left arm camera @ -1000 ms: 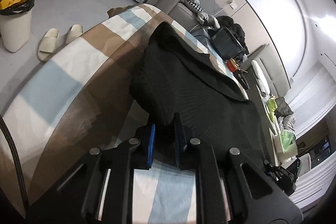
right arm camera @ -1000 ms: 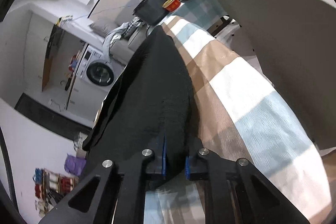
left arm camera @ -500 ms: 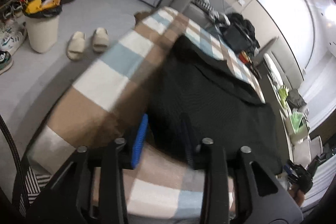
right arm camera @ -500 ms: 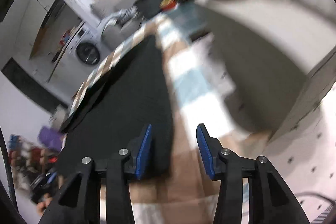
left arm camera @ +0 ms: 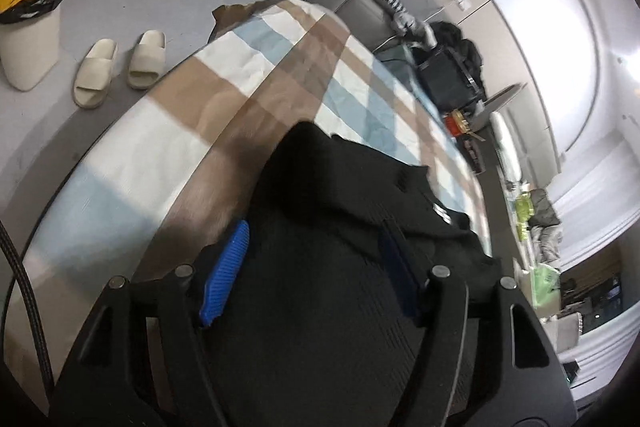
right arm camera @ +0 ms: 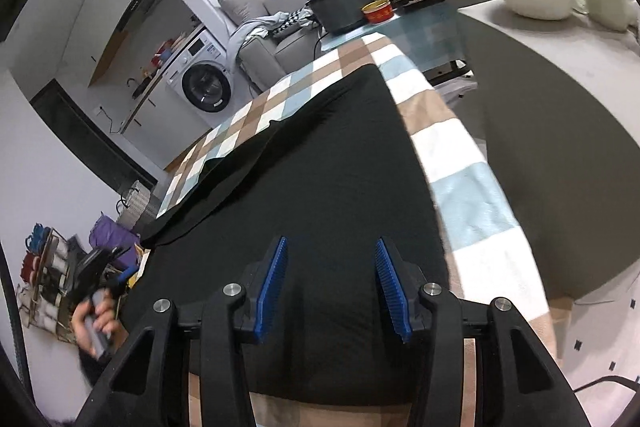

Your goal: Fold small clothes

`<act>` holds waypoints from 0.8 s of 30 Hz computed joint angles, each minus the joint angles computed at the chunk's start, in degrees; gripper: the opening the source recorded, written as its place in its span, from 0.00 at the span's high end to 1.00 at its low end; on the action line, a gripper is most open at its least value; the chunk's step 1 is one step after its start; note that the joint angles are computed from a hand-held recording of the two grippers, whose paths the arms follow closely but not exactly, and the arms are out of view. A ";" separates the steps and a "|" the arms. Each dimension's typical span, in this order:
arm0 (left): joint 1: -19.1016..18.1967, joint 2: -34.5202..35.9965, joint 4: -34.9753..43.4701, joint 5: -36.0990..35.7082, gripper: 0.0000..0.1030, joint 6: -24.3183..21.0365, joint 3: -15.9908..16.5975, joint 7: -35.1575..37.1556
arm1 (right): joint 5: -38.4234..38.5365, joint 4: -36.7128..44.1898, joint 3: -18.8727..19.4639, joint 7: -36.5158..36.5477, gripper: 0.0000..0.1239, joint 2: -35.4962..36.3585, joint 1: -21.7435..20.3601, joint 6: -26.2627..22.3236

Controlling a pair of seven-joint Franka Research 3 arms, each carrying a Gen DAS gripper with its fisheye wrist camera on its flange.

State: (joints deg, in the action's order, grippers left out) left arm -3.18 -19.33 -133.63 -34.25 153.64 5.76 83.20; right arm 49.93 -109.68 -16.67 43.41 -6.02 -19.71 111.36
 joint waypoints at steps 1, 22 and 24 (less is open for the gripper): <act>0.86 2.07 1.79 1.56 0.39 -0.95 -0.59 -2.13 | 0.12 0.01 0.00 0.21 0.62 0.08 0.00 -0.01; 8.91 16.15 20.49 3.13 0.56 -0.55 -7.01 -1.94 | -2.52 1.33 0.74 4.72 0.60 1.80 -0.88 1.76; 8.56 14.23 18.35 3.65 0.55 -0.29 -7.03 -0.39 | -2.73 1.60 0.67 4.92 0.60 2.11 -0.86 1.82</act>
State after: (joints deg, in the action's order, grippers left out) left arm 5.38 -5.10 -115.27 -30.60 153.35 -1.28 82.81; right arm 47.20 -108.08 -16.00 48.33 -3.91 -20.57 113.18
